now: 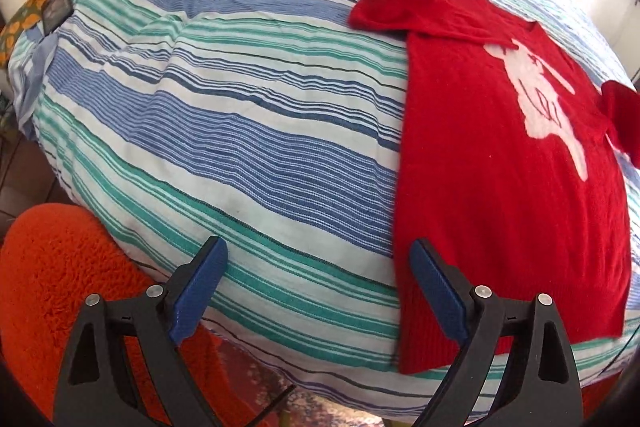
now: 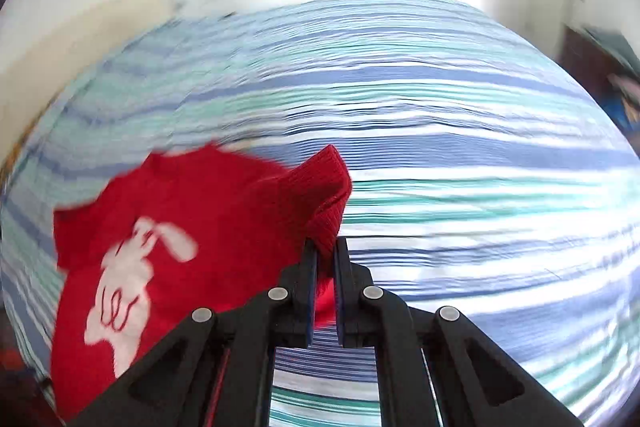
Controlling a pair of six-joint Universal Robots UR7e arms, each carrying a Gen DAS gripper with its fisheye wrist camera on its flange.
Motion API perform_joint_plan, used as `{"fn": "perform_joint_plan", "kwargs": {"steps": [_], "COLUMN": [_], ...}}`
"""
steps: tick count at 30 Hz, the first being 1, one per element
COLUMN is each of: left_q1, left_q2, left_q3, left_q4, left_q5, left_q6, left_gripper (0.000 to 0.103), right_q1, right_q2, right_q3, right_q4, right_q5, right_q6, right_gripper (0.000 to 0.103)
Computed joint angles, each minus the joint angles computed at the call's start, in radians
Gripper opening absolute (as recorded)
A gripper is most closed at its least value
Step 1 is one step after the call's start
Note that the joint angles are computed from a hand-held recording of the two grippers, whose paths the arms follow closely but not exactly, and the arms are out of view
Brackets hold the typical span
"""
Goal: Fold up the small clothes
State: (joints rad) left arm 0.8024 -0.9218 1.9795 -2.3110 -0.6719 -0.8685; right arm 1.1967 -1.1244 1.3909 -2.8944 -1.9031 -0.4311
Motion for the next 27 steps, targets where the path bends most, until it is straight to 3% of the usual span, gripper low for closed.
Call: {"fn": "perform_joint_plan", "kwargs": {"steps": [3, 6, 13, 16, 18, 19, 21, 22, 24, 25, 27], "left_q1": [-0.005, -0.019, -0.03, -0.025, -0.021, -0.019, -0.017, -0.016, -0.013, -0.012, -0.013], "left_q2": [0.016, 0.031, 0.038, 0.039, 0.038, 0.035, 0.029, 0.026, 0.025, 0.027, 0.031], "left_q3": [-0.012, -0.02, -0.022, -0.026, -0.027, -0.025, -0.022, -0.02, -0.018, -0.02, -0.023], "left_q4": [0.027, 0.058, 0.098, 0.1, 0.099, 0.097, 0.093, 0.09, 0.087, 0.089, 0.095], "left_q5": [0.005, 0.024, 0.049, 0.047, 0.043, 0.04, 0.036, 0.034, 0.03, 0.03, 0.035], "left_q6": [0.003, 0.005, -0.001, -0.004, -0.006, -0.008, -0.014, -0.016, -0.018, -0.02, -0.021], "left_gripper": [0.094, 0.094, 0.093, 0.093, 0.093, 0.093, 0.093, 0.093, 0.093, 0.093, 0.093], "right_q1": [-0.131, -0.209, -0.205, -0.201, -0.213, -0.229, -0.249, -0.25, -0.261, -0.27, -0.264], "right_q2": [-0.063, -0.09, -0.125, -0.13, -0.108, -0.1, -0.098, -0.105, -0.13, -0.147, -0.172], "right_q3": [-0.014, -0.019, 0.082, 0.098, 0.056, 0.034, 0.027, 0.038, 0.055, 0.065, 0.095], "right_q4": [0.053, 0.109, -0.077, -0.14, -0.055, 0.034, 0.086, 0.07, 0.077, 0.072, 0.001], "right_q5": [0.012, 0.101, 0.127, 0.069, -0.023, -0.02, 0.019, 0.03, 0.068, 0.085, 0.029], "right_q6": [0.137, 0.226, 0.327, 0.344, 0.368, 0.414, 0.452, 0.44, 0.436, 0.438, 0.43], "right_gripper": [0.007, 0.007, 0.007, 0.006, 0.006, 0.006, 0.007, 0.008, 0.023, 0.038, 0.043]}}
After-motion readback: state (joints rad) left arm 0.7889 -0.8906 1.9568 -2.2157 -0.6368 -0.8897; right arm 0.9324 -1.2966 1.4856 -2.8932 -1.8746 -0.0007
